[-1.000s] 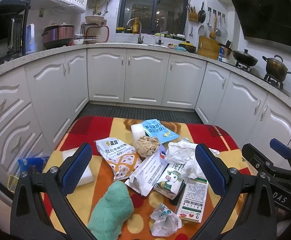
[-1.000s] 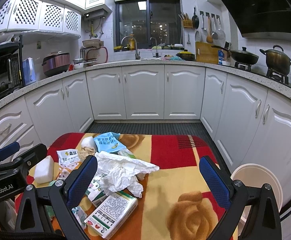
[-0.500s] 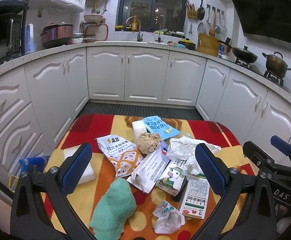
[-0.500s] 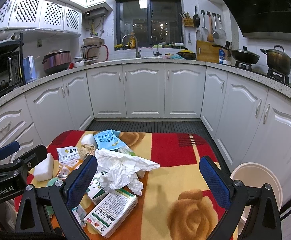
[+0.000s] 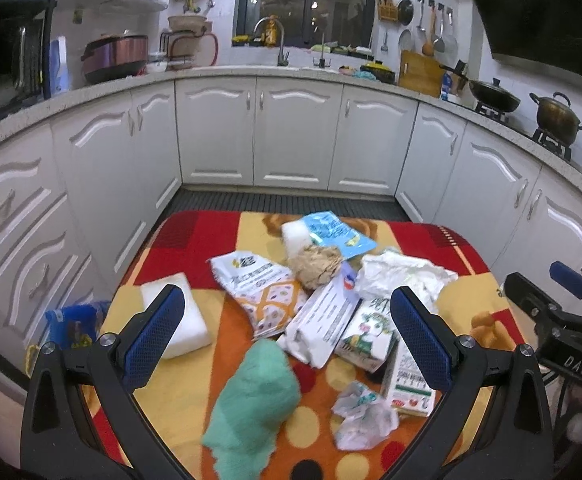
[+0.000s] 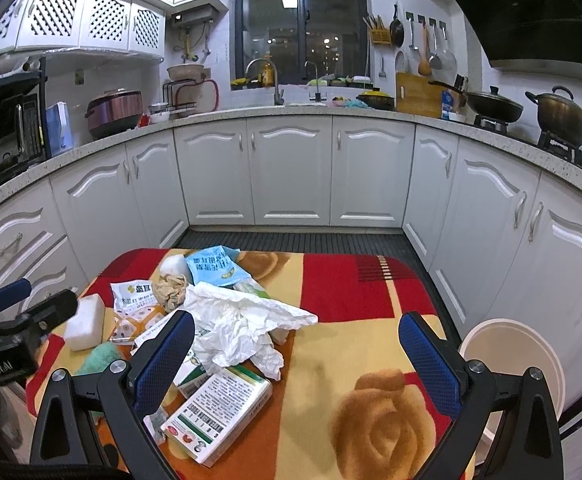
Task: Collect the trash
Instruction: 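Grasp the green towel with the left gripper while the right grasps crumpled tissue, then carry towel and tissue to the beige bin with both grippers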
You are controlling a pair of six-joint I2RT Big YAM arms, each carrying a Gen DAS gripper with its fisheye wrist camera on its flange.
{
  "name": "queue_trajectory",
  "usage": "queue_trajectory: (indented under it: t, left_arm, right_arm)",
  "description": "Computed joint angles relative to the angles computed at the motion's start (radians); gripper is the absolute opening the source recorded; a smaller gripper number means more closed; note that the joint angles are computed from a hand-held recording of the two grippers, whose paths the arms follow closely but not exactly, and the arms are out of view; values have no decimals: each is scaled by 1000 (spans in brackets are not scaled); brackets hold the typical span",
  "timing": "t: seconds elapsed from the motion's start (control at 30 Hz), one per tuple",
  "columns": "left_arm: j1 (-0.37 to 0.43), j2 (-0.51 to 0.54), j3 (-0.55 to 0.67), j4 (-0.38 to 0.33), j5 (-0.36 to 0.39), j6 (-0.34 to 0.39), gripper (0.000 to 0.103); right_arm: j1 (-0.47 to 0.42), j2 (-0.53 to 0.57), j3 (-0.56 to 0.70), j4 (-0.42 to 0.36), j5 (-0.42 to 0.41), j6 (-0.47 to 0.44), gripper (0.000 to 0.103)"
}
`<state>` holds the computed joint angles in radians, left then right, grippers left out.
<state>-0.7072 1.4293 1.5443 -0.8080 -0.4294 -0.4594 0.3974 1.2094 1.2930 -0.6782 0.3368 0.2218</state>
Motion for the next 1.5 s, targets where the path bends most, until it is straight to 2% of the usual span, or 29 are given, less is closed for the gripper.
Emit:
queue_trajectory:
  t: [0.13, 0.2, 0.37, 0.53, 0.63, 0.7, 0.83, 0.9, 0.97, 1.0, 1.03, 1.07, 1.2, 1.27, 1.4, 1.5]
  left_arm:
    - [40, -24, -25, -29, 75, -19, 102]
    - [55, -34, -34, -50, 108, -19, 102]
    - [72, -54, -71, -101, 143, 6, 102]
    - [81, -49, -107, -133, 178, 23, 102]
    - [89, -24, -109, -141, 193, 21, 102]
    - [94, -9, -104, -140, 208, 19, 102]
    - [98, 36, -80, -151, 225, 34, 93]
    - [102, 50, -76, -141, 258, 40, 88]
    - [111, 51, -88, -107, 319, 35, 76]
    - [117, 48, -97, -88, 358, 32, 71]
    - [122, 47, -103, -73, 390, 27, 61]
    - [126, 45, -108, -60, 418, 23, 54]
    - [118, 45, -97, -77, 406, 43, 49]
    - [118, 43, -83, -94, 410, 43, 44]
    - [108, 27, -53, -95, 394, 52, 43]
    - [90, 24, -23, -107, 375, 80, 43]
  right_arm:
    - [-16, 7, 2, -24, -42, 9, 102]
    - [-27, 21, 8, -54, -91, 16, 103]
    - [-36, 50, 9, -103, -187, 30, 103]
    - [-29, 73, 11, -106, -190, -9, 103]
    - [-56, 110, 37, -105, -220, -27, 102]
    - [-88, 143, 67, -100, -267, -28, 102]
    - [-119, 202, 128, -87, -329, -69, 102]
    - [-122, 229, 154, -91, -354, -82, 102]
    - [-122, 273, 193, -114, -407, -99, 101]
    - [-117, 297, 213, -137, -418, -114, 88]
    - [-112, 309, 220, -148, -413, -121, 74]
    - [-109, 328, 234, -173, -418, -126, 39]
    - [-130, 291, 190, -141, -475, -89, 24]
    - [-146, 241, 155, -108, -499, -80, 21]
    - [-190, 156, 100, -61, -522, -54, 21]
    - [-242, 116, 82, -55, -596, -6, 21]
